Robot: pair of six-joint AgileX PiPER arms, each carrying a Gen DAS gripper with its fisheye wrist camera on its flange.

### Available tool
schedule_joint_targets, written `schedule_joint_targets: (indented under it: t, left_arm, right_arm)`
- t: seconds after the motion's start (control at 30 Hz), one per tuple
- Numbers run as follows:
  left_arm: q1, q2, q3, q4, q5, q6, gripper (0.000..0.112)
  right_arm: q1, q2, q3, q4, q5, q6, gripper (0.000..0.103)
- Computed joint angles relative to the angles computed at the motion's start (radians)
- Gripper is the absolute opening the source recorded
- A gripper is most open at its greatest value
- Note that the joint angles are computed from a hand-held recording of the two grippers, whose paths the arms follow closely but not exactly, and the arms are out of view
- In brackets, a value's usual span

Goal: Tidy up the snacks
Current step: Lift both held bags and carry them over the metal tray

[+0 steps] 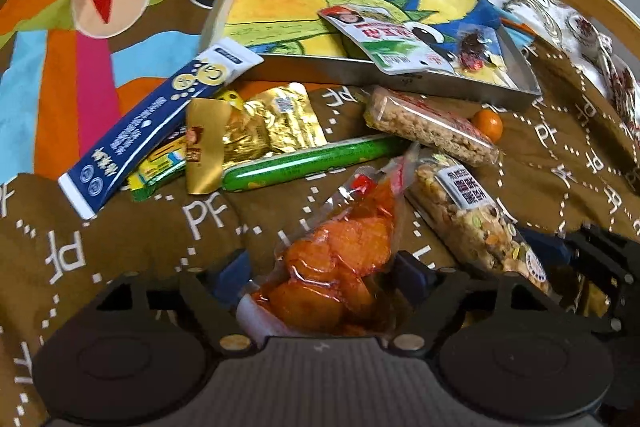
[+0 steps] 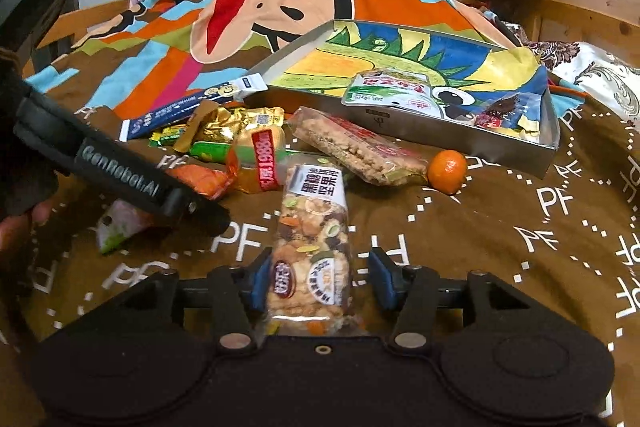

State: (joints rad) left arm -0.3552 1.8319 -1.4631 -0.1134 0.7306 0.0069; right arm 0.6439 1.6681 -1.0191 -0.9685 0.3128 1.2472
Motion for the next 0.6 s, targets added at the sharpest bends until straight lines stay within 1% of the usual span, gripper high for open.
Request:
schedule_joint_targets:
  t: [0.03,0.07,0.1,0.17,0.27,0.37,0.47,0.6]
  left_arm:
    - [-0.004,-0.005,0.014,0.013,-0.01,0.007,0.083]
    - [-0.008,-0.01,0.025,0.026,-0.02,0.013,0.082]
    - [-0.011,-0.018,0.038,0.037,-0.031,0.015,0.078]
    - [-0.011,-0.04,0.068,0.039,-0.057,0.018,0.075]
    - [-0.02,-0.067,0.097,0.069,-0.077,-0.039,0.071]
    - [-0.035,-0.11,0.148,0.099,-0.113,-0.095,0.068]
    - [-0.056,-0.17,0.222,0.131,-0.159,-0.156,0.066]
    - [-0.083,-0.221,0.289,0.178,-0.194,-0.219,0.064]
  right_arm:
    - [-0.004,0.0,0.005,-0.017,-0.012,0.014,0.051]
    - [-0.006,0.0,0.009,-0.027,-0.02,0.02,0.044]
    - [-0.007,-0.004,0.016,-0.033,-0.034,0.02,0.039]
    - [0.003,-0.012,0.027,-0.077,-0.031,0.046,0.038]
    - [0.011,-0.032,0.047,-0.092,-0.032,0.042,0.038]
    - [0.041,-0.063,0.076,-0.165,-0.003,0.072,0.038]
    - [0.084,-0.096,0.113,-0.286,0.041,0.134,0.038]
    - [0.157,-0.122,0.159,-0.503,0.138,0.235,0.038]
